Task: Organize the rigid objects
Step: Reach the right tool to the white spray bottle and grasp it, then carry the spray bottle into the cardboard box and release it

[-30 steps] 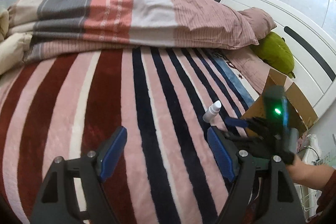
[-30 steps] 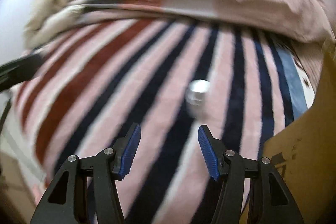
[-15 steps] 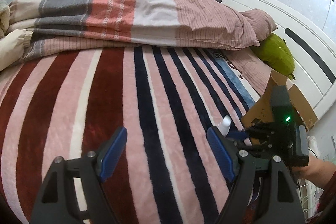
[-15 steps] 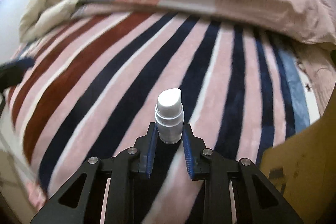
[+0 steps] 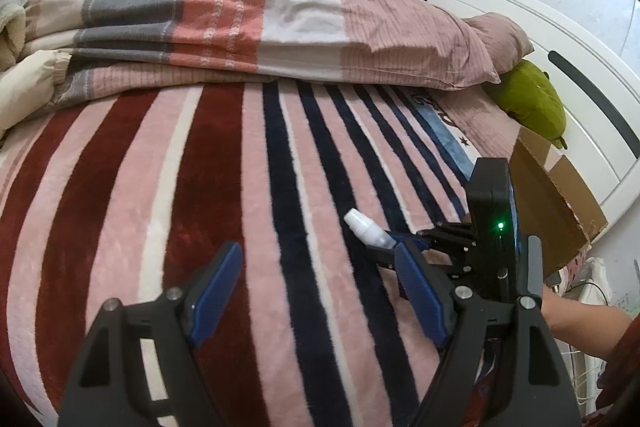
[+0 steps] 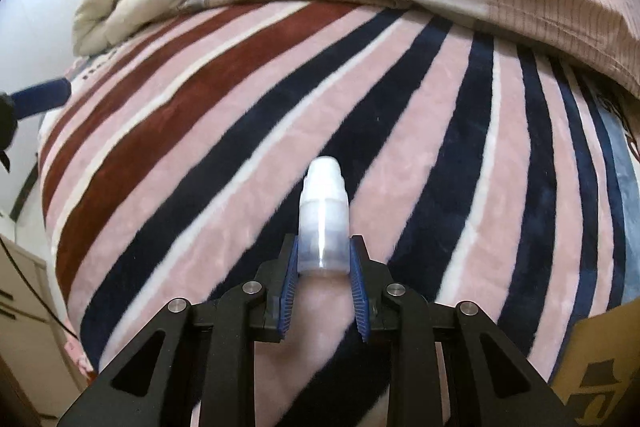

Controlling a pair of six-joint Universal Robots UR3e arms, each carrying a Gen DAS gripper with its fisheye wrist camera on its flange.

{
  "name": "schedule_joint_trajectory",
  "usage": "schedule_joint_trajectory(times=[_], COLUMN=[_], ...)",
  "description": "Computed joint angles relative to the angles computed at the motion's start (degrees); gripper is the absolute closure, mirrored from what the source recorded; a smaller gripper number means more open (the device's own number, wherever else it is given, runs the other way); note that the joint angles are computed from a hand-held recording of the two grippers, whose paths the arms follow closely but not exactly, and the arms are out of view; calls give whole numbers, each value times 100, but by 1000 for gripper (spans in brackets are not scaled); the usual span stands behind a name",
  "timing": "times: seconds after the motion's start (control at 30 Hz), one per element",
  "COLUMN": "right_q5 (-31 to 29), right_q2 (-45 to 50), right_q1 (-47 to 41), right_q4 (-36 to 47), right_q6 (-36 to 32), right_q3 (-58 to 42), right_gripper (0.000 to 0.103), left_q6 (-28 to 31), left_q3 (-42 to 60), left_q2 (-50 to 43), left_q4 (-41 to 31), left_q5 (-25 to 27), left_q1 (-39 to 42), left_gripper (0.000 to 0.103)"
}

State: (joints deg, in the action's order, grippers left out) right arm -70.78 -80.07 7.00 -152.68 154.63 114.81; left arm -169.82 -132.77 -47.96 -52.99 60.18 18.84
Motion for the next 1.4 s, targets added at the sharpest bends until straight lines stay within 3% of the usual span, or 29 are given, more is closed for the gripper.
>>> schedule_joint_trajectory(times=[0.17,0.33,0.4,0.5,0.63,0.7,0.77,0.87,0.97,1.13,1.23,1.4], right_q5=[355,1334,1655,2235,3076,3276,3319,3223,2948,2447,2288,2335], right_q2=[-987,-2839,-3458,-4243,-5085,-5214,-5094,-4822,-4464,-4080,-4079,-4228], right_q1=[-139,-860,-1269,-2226,-4067,-5020,-5672,-6329,-6584,-6386,-6413,-6654], right_q4=[369,2106,2717,3901,6445,7776,8609,9300,9194,8281,8176,8543], right_q6=[-270,-875,-1155,-1857,-3593,-4636,-5319,-5984,-6008,-5439,-5397,-5709], right_q3=[354,306,264,81,-441,-822,-1141,-1509,-1664,-1571,-1542,-1612], right_gripper=[84,84,84,84,84,84,84,84,84,83,80,64], left_q6=[-184,-767,-1010,-1396,-1615,-1660,-1701,-1726,-1699,-1707,-1715,-1836], left_q3=[335,1088,1447,2362,3730,4395,5281,6402,7377,8058,8006,7366], left_q2=[-306,-1268,-1720,-2761,-4091,-4643,-5335,-6169,-6842,-7292,-7246,-6762], left_q4=[140,925,1260,1750,1830,1720,1460,985,441,-64,-35,340], left_q5=[-278,-530,-470,-153,2,165,331,405,525,771,982,1392], left_q1=[-316,-1237,-1656,-2575,-3477,-3847,-4223,-4577,-4840,-5057,-5109,-5138], left_gripper=[27,29,38,46,58,61,61,61,61,59,45,26])
